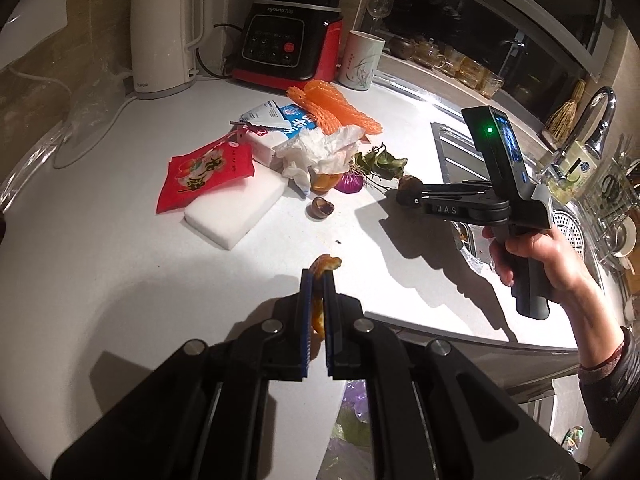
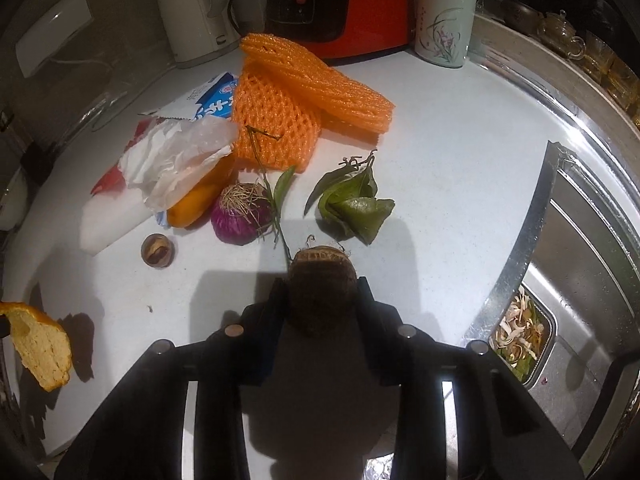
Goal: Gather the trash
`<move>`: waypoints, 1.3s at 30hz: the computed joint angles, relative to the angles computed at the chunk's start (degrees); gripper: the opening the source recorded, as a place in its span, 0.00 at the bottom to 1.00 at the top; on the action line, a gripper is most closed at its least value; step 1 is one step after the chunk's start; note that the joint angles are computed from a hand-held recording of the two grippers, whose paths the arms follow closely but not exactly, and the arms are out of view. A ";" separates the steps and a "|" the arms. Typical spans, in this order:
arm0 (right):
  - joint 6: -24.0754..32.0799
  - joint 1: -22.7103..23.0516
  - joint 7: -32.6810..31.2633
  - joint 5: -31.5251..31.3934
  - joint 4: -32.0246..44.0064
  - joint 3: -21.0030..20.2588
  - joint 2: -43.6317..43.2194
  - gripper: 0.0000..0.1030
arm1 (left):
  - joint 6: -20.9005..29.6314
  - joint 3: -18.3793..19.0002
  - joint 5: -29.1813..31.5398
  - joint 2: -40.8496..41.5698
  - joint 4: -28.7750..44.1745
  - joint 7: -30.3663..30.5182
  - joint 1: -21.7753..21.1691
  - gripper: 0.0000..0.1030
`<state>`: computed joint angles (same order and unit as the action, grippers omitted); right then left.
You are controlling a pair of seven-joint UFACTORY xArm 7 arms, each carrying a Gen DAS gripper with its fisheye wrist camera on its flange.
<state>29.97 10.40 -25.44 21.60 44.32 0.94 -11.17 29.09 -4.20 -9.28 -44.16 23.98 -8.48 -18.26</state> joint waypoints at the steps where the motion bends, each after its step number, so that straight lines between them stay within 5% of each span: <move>1: 0.44 -0.07 -0.37 0.07 -0.99 -0.18 -1.69 0.34 | 0.55 -0.37 -0.10 -1.05 -0.29 -0.49 -0.12 0.05; 6: 6.29 0.57 -2.81 -1.16 -8.09 -1.70 -14.79 0.34 | 3.37 -2.64 -0.36 -6.33 -1.53 -3.61 -1.37 0.05; 16: 27.33 3.67 -4.97 -3.29 -26.58 -3.41 -42.51 0.34 | 9.88 -7.62 -0.86 -14.48 -5.00 -11.97 -7.22 0.05; 21: 26.80 5.96 -1.93 -5.13 -34.77 0.67 -47.12 0.35 | 12.41 -9.26 -0.56 -15.96 -6.45 -15.17 -10.10 0.05; 23: 25.70 6.64 0.14 -6.60 -36.29 2.26 -48.10 0.56 | 13.27 -9.47 -0.48 -16.60 -6.99 -16.22 -11.01 0.05; 26: 25.24 7.78 2.62 -8.76 -37.35 2.84 -51.11 0.70 | 14.37 -9.90 -0.31 -17.56 -7.73 -17.64 -12.22 0.05; 39: 27.15 7.47 5.22 -12.76 -35.84 1.21 -54.90 0.85 | 13.40 -10.39 -0.68 -14.71 -10.25 -19.74 -17.16 0.05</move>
<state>57.12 17.87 -20.23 8.84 8.48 2.16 -66.08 42.49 -14.60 -9.97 -58.87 13.72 -28.22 -35.43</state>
